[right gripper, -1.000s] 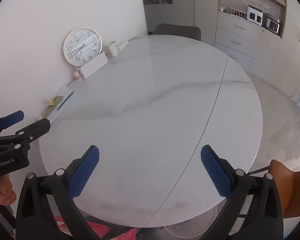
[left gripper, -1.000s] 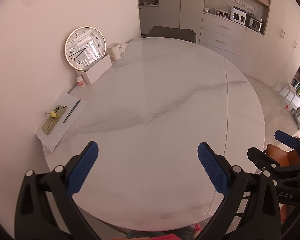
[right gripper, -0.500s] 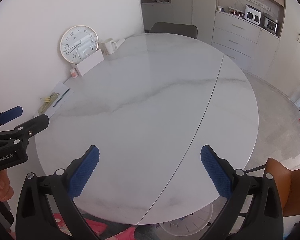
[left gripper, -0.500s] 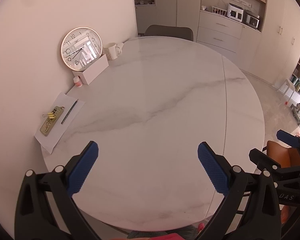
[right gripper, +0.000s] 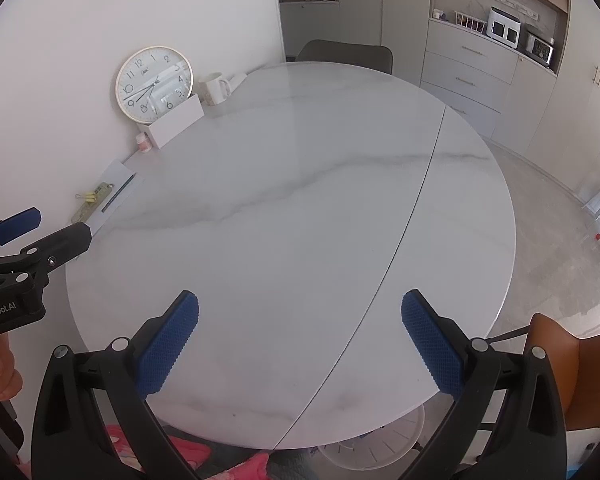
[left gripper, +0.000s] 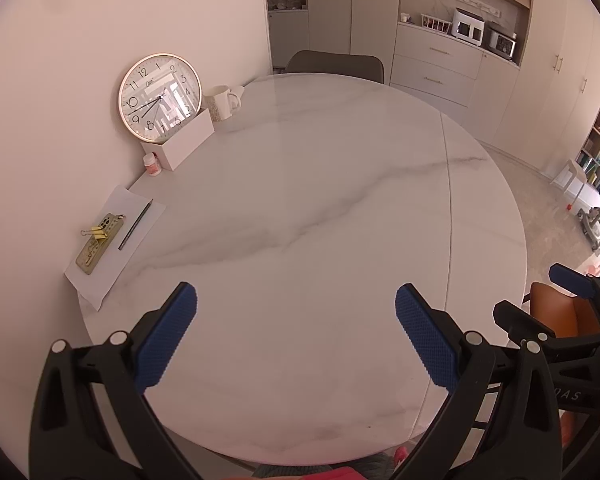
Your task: Collect trash
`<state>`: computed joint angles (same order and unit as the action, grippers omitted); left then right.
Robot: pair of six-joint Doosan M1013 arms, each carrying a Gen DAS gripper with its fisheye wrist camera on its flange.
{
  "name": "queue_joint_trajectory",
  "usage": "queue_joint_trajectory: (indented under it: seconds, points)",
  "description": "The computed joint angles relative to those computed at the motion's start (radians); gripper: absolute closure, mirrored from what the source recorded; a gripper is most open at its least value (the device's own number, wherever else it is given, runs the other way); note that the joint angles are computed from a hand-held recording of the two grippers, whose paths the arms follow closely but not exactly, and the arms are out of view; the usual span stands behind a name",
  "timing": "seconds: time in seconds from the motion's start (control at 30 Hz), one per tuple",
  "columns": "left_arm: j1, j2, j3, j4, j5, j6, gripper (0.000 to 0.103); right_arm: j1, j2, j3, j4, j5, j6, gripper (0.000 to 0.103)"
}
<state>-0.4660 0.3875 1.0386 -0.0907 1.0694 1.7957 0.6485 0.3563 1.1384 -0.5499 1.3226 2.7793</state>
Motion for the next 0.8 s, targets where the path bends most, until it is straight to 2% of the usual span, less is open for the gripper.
queue_joint_trajectory:
  seconds: [0.8]
  points:
    - [0.010,0.022,-0.031,-0.015,0.017,0.012,0.008,-0.003,0.007,0.000,0.013,0.006,0.003,0.002]
